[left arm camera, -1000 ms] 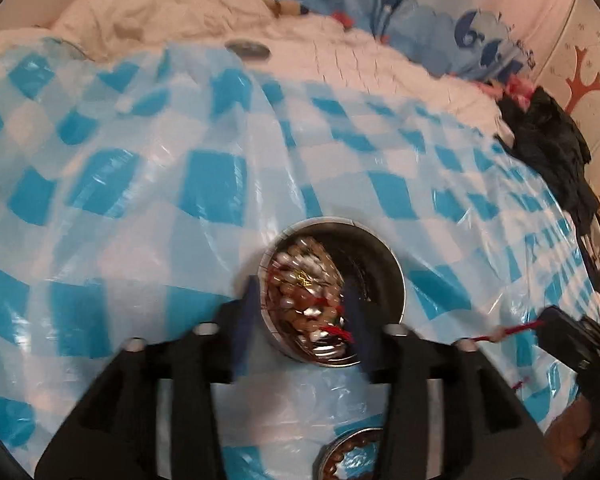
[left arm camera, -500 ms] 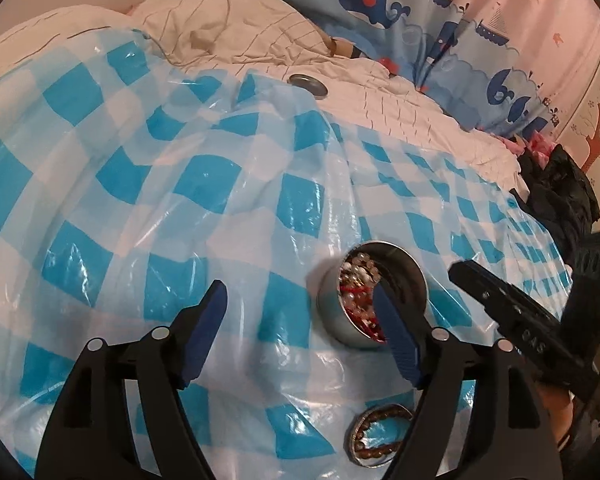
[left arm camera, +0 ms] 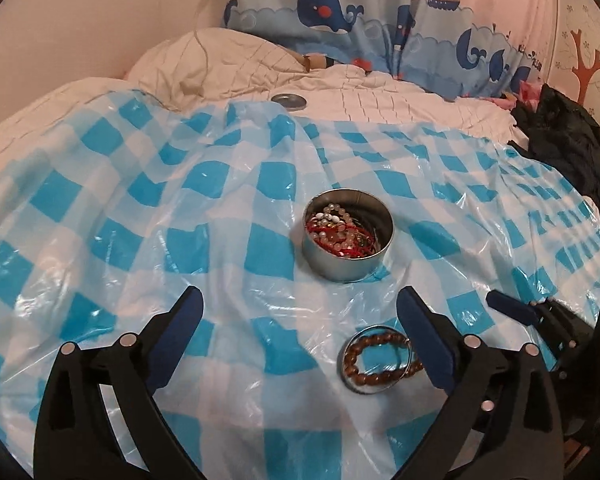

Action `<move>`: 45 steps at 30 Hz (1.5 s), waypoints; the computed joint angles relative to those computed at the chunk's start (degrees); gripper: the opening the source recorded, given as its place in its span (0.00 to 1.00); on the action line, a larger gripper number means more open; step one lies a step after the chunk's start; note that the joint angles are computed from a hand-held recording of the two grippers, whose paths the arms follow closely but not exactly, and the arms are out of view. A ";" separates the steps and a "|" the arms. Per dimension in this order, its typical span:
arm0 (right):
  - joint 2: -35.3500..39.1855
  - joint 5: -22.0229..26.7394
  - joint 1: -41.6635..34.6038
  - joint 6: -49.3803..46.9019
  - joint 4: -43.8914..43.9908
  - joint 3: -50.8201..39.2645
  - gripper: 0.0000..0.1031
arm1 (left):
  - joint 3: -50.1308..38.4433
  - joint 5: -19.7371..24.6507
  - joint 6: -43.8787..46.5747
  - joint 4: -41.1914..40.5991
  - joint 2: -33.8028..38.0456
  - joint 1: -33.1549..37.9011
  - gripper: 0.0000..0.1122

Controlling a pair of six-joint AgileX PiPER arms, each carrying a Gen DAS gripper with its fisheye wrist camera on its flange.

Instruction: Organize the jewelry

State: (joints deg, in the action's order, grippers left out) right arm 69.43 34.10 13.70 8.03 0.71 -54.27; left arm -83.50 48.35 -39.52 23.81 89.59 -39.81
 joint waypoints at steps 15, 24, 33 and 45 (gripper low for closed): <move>1.04 -5.47 4.16 14.01 -8.36 2.90 0.86 | -3.07 2.59 -1.52 2.05 4.97 1.30 0.85; 0.13 -5.47 0.58 6.73 -2.65 2.83 0.86 | -4.92 4.00 0.00 2.66 7.97 1.25 0.85; 0.32 -4.34 1.63 5.36 -2.90 2.51 0.86 | -2.22 3.69 -0.13 4.77 8.41 0.08 0.85; 1.04 -4.41 2.86 7.27 -5.09 3.18 0.87 | -1.19 3.63 -0.84 6.03 7.84 -0.69 0.85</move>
